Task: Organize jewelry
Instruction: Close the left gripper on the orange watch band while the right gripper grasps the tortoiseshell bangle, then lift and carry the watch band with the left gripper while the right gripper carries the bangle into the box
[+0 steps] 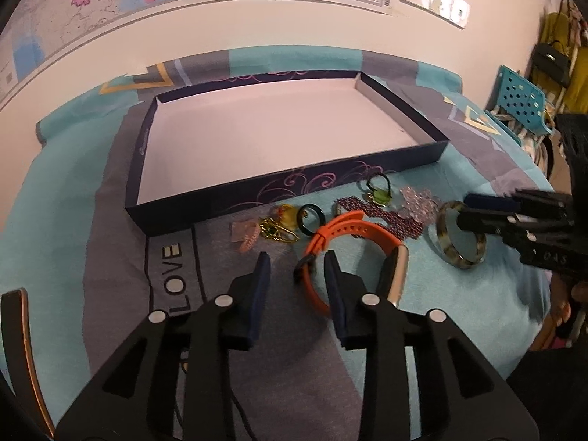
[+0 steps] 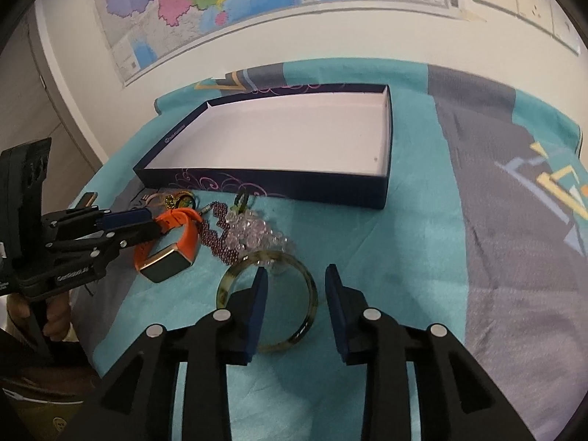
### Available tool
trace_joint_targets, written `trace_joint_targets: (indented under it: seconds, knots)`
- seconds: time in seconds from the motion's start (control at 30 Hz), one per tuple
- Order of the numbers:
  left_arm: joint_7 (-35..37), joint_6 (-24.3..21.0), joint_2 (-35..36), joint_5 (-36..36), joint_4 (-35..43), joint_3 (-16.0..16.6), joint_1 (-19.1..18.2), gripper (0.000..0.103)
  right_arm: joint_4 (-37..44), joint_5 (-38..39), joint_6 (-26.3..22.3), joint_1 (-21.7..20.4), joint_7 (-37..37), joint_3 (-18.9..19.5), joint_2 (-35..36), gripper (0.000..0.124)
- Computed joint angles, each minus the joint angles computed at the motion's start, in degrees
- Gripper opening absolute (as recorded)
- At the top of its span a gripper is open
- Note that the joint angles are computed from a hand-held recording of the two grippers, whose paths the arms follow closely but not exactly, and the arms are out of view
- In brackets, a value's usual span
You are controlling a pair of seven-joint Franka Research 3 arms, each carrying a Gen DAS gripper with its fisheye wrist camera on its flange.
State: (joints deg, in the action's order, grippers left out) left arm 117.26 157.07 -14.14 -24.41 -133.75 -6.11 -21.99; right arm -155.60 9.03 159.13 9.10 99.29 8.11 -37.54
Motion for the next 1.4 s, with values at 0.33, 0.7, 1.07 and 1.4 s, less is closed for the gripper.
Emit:
trace_joint_targets:
  seconds: [0.33, 0.7, 1.07, 1.4]
  knots:
    - [5.6, -4.4, 0.0, -4.8, 0.5, 0.5, 0.2, 0.018, 1.8, -2.0, -1.8, -0.2, -2.1, 0.0, 2.2, 0.012]
    - [7.3, -2.2, -0.3, -4.4, 0.7, 0.4, 0.4, 0.008, 0.4, 4.6, -1.1, 3.7, -5.4, -4.0, 0.3, 0.007]
    - [11.1, -1.6, -0.6, -7.2, 2.4, 2.0, -0.1, 0.009, 1.7, 10.2, 1.7, 5.6, -9.0, -6.0, 0.7, 0.007]
    - [15.7, -0.9, 0.9, -11.1, 7.7, 2.0, 1.0, 0.001, 8.1, 11.7, 5.3, 5.1, -11.6, -6.4, 6.6, 0.007]
